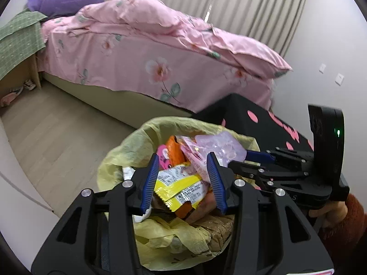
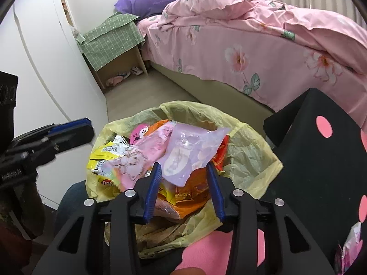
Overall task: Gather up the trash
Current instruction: 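Open both tools to drop the wrapper and packaging into the yellow bag, then move both tools back over the table toward the tissue pack and snack packet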
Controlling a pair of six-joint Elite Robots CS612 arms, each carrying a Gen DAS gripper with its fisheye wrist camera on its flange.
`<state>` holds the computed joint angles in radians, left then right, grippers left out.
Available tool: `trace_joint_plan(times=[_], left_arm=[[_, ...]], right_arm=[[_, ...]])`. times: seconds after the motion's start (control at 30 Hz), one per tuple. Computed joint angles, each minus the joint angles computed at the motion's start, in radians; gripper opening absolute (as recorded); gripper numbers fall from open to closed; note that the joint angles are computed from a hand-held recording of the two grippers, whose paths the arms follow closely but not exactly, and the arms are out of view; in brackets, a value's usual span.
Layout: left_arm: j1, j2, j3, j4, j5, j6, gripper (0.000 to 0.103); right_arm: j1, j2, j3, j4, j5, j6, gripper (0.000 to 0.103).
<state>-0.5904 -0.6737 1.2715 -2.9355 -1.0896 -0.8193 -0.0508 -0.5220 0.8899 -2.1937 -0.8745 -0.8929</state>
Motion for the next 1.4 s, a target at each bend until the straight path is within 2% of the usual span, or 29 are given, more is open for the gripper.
trace_joint_plan(times=[0.1,0.2,0.33,0.43,0.57,0.7,0.73,0.83,0.97,1.1,1.27,1.4], left_arm=[[-0.008,-0.016,0.018,-0.008,0.041,-0.023,0.042],[-0.017,-0.026,0.023,-0.014,0.074,-0.027,0.046],[-0.030,-0.018,-0.005,-0.011,0.075,-0.003,0.049],[-0.040,0.003,-0.047,-0.002,0.040,0.047,0.050],[-0.051,0.044,-0.123,0.018,-0.030,0.117,0.050],[-0.062,0.090,-0.205,0.043,-0.119,0.176,0.050],[-0.065,0.102,-0.226,0.058,-0.140,0.183,0.050],[-0.074,0.128,-0.272,0.097,-0.178,0.202,0.050],[-0.082,0.172,-0.355,0.157,-0.223,0.229,0.050],[-0.090,0.216,-0.449,0.213,-0.247,0.272,0.050],[-0.099,0.268,-0.566,0.285,-0.253,0.337,0.050],[-0.103,0.295,-0.624,0.329,-0.256,0.354,0.050]], right_arm=[[-0.011,-0.017,0.023,-0.026,0.012,0.002,0.047],[-0.027,-0.039,0.047,-0.025,0.034,-0.011,0.050],[-0.063,-0.082,0.121,-0.097,0.069,-0.003,0.054],[-0.100,-0.113,0.184,-0.203,0.074,0.041,0.055],[-0.151,-0.128,0.215,-0.250,0.084,0.109,0.055],[-0.200,-0.133,0.254,-0.394,0.049,0.199,0.057],[-0.212,-0.134,0.263,-0.425,0.044,0.209,0.061],[-0.237,-0.136,0.282,-0.461,0.029,0.214,0.061],[-0.256,-0.136,0.301,-0.500,-0.037,0.207,0.061],[-0.269,-0.120,0.297,-0.547,-0.075,0.261,0.061],[-0.285,-0.106,0.290,-0.563,-0.081,0.311,0.061],[-0.289,-0.100,0.284,-0.552,-0.067,0.316,0.061]])
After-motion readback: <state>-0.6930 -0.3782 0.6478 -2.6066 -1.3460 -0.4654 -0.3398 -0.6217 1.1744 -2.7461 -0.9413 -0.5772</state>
